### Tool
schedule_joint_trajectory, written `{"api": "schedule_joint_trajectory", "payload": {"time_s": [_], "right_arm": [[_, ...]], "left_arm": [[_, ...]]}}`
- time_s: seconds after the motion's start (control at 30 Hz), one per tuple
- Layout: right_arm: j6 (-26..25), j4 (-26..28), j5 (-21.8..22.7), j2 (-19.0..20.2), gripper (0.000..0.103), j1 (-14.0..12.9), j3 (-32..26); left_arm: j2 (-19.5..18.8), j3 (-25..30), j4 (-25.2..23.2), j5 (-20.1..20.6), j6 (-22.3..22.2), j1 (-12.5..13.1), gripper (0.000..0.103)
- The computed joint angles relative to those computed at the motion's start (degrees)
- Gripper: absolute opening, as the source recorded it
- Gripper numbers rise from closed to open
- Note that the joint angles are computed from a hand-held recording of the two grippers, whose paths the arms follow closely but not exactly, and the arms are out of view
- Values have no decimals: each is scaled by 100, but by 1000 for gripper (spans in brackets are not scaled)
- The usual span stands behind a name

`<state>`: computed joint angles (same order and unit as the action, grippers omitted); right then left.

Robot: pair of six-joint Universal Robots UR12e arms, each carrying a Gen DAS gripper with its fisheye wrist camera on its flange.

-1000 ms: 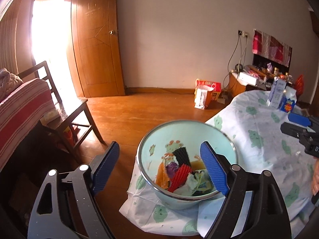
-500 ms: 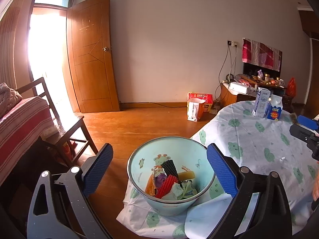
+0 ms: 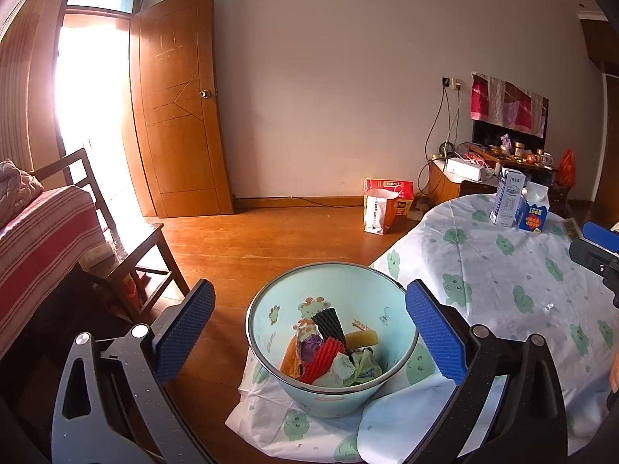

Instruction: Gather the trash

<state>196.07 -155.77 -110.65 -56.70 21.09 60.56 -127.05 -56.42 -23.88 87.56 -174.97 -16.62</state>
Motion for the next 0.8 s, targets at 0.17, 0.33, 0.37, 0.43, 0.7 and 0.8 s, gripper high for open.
{"api": "schedule_joint_trajectory", "payload": {"time_s": [0.17,0.33,0.37,0.43,0.7,0.8], "right_arm": [[8,-39,-15,-1,70,19,13],[23,-5,-13,24,70,27,-24],[30,5,-11,29,70,30,-33],[39,22,-9,34,70,40,-44],[45,18,-24,36,71,57,-14],[47,1,-42,29,71,64,12]], "left_arm": [[2,-9,-7,11,21,-4,97],[-1,-11,-7,10,28,-5,97],[2,-21,2,10,27,-6,97],[4,-26,7,18,32,-9,97],[-7,-26,-16,87,52,-17,97],[-17,-16,-33,129,69,-26,97]]}}
